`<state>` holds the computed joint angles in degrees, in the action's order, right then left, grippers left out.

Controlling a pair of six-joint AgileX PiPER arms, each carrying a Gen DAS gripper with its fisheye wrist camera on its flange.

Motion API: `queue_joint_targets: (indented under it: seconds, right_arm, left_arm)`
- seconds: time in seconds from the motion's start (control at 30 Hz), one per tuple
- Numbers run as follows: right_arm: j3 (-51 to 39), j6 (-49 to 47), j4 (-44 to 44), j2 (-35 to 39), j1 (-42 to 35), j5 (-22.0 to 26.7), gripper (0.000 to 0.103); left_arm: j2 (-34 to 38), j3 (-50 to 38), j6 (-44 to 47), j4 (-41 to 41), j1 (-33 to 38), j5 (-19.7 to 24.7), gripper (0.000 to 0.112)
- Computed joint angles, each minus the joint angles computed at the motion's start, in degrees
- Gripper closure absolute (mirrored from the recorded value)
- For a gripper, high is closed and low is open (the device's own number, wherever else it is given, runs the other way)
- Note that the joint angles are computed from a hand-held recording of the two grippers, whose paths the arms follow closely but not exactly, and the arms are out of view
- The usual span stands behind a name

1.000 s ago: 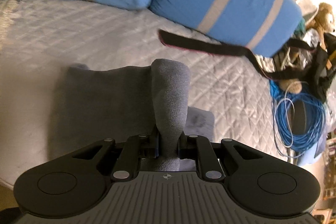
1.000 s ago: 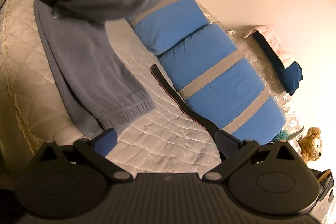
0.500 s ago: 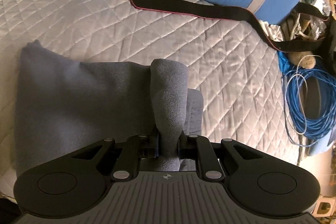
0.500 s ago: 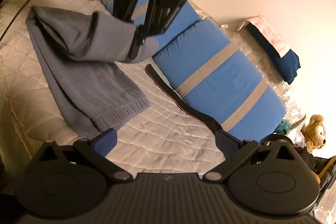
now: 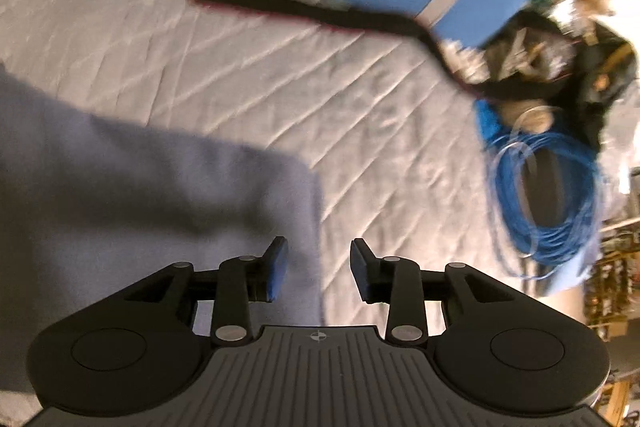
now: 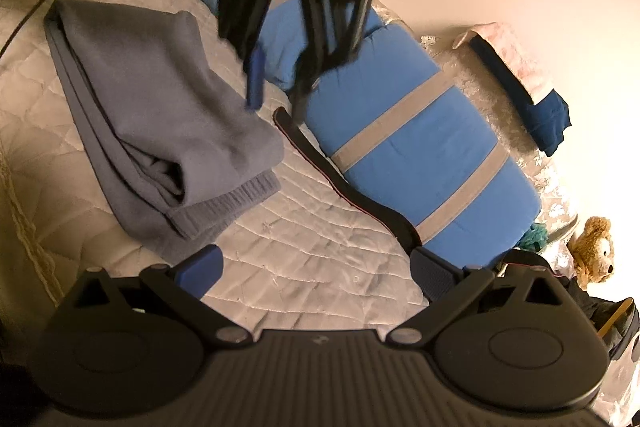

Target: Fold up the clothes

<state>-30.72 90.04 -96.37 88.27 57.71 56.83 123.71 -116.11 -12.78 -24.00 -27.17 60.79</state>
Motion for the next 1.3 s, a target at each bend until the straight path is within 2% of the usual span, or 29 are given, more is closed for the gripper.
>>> queue_joint_targets:
  seconds: [0.1, 0.2, 0.33, 0.47, 0.57, 0.63, 0.73, 0.8, 0.97, 1.17, 1.3]
  right_arm:
    - [-1.66, -2.53, 1.88, 0.96, 0.51, 0.54, 0.0]
    - [-3.34, -4.97, 3.78, 1.86, 1.08, 1.16, 0.0]
    - [-5.47, -7.1, 5.55, 2.9, 2.08, 2.21, 0.0]
    - [-7.84, -10.02, 7.76, 4.2, 2.94, 3.19, 0.0]
    - [-9.66, -12.25, 9.87, 4.95, 2.55, 2.98, 0.0]
    - [-10.79, -13.67, 11.31, 5.2, 2.03, 2.5, 0.0]
    - [-12.18, -15.59, 13.54, 4.67, 0.56, 0.58, 0.0]
    - [-12.89, -17.02, 15.13, 3.82, -0.69, -1.7, 0.0]
    - [-14.17, -19.21, 18.36, 2.39, -3.47, -6.3, 0.0]
    - [-16.66, -23.28, 23.43, 1.81, -6.65, -10.07, 0.0]
    - [-21.39, -20.09, 22.15, 4.88, -6.98, -7.32, 0.001]
  left_arm:
    - [-5.8, 7.61, 6.47, -2.74, 1.64, -6.32, 0.062]
    - [-11.51, 14.9, 10.75, -1.27, 2.99, -11.59, 0.055]
    - [-18.35, 25.15, 15.72, 1.56, 6.16, -19.71, 0.053]
    - [-21.99, 31.56, 19.91, 3.29, 9.87, -26.11, 0.053]
    - [-23.2, 35.77, 25.92, 0.8, 13.42, -30.53, 0.053]
    - [-23.28, 37.81, 28.21, -1.57, 16.03, -31.67, 0.053]
    - [-22.6, 40.13, 35.88, -10.56, 21.88, -30.67, 0.053]
    - [-22.35, 40.24, 34.82, -9.9, 24.33, -29.68, 0.053]
    - [-23.39, 41.47, 42.99, -16.77, 28.73, -28.67, 0.053]
    - [-22.06, 40.0, 42.57, -15.51, 28.17, -27.83, 0.052]
    - [-21.77, 40.3, 43.31, -15.2, 26.91, -28.78, 0.052]
